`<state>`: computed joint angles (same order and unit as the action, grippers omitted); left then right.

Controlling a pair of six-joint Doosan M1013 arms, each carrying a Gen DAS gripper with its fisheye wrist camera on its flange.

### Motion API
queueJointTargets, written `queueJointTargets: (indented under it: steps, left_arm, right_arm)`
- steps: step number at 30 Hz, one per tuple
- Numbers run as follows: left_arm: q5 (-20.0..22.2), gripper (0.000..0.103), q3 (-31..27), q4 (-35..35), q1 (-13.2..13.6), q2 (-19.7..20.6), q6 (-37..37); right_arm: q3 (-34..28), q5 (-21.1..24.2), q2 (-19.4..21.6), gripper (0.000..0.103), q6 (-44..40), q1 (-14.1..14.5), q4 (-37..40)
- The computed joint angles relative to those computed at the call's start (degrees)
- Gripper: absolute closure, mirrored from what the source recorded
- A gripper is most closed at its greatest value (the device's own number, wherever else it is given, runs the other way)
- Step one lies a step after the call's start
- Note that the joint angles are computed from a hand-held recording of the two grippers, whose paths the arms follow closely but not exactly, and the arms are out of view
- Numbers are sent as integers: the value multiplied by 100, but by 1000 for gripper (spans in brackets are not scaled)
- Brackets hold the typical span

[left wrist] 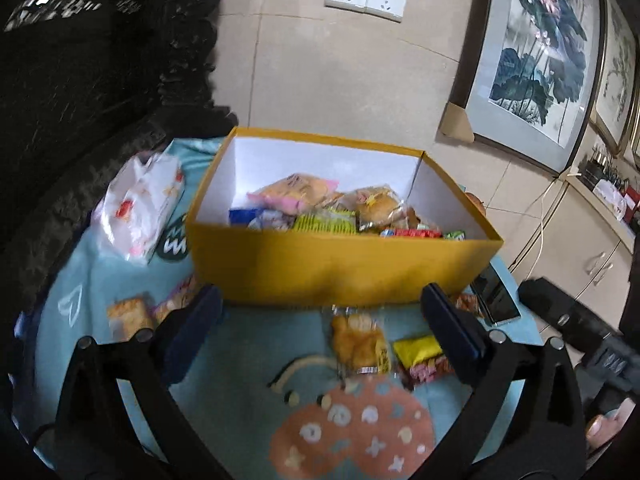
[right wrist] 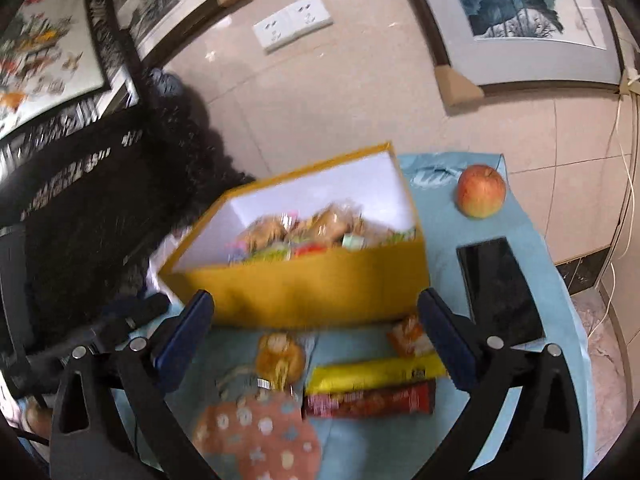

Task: Organize snacks
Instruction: 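Reach the left tool to the orange cracker block while the right grasps the meat-floss bun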

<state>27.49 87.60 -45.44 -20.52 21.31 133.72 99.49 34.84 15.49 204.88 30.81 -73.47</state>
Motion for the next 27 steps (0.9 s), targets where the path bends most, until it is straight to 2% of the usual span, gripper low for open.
queueJointTargets:
  steps: [5, 8, 11, 13, 14, 15, 18, 20, 24, 27]
  left_arm:
    - [-181, 2, 347, -54, 74, -94, 170]
    - [-677, 2, 582, 465, 99, -123, -366]
    - [-910, 2, 687, 494, 188, -99, -630]
    - [-978, 2, 660, 878, 235, -25, -1061]
    - [-998, 2, 633, 1266, 244, 15, -1433]
    - [-1001, 2, 615, 1353, 258, 40, -1525]
    - [-1112, 2, 612, 1305, 305, 83, -1587]
    - [-1218, 2, 604, 1655, 305, 109, -1994]
    - [-1189, 2, 541, 1794, 333, 179, -2224]
    - [-1044, 2, 475, 1805, 380, 225, -2382]
  right_arm:
    - [-3, -109, 101, 1, -576, 17, 818]
    - [-114, -88, 213, 1, -1041, 27, 1259]
    - [-373, 28, 414, 1, -1637, 41, 1656]
    - [-597, 132, 589, 1, -2052, 54, 1867]
    - [-760, 268, 705, 1, -2382, 59, 2084]
    - [-869, 372, 782, 1, -2611, 59, 2244]
    - [-1386, 894, 1144, 1, -3435, 61, 2724]
    - [-1740, 1266, 1366, 1, -4005, 56, 3060]
    - [-2403, 2085, 1831, 1, -4740, 100, 3260]
    - [-2594, 2282, 1997, 1, -5055, 73, 3500]
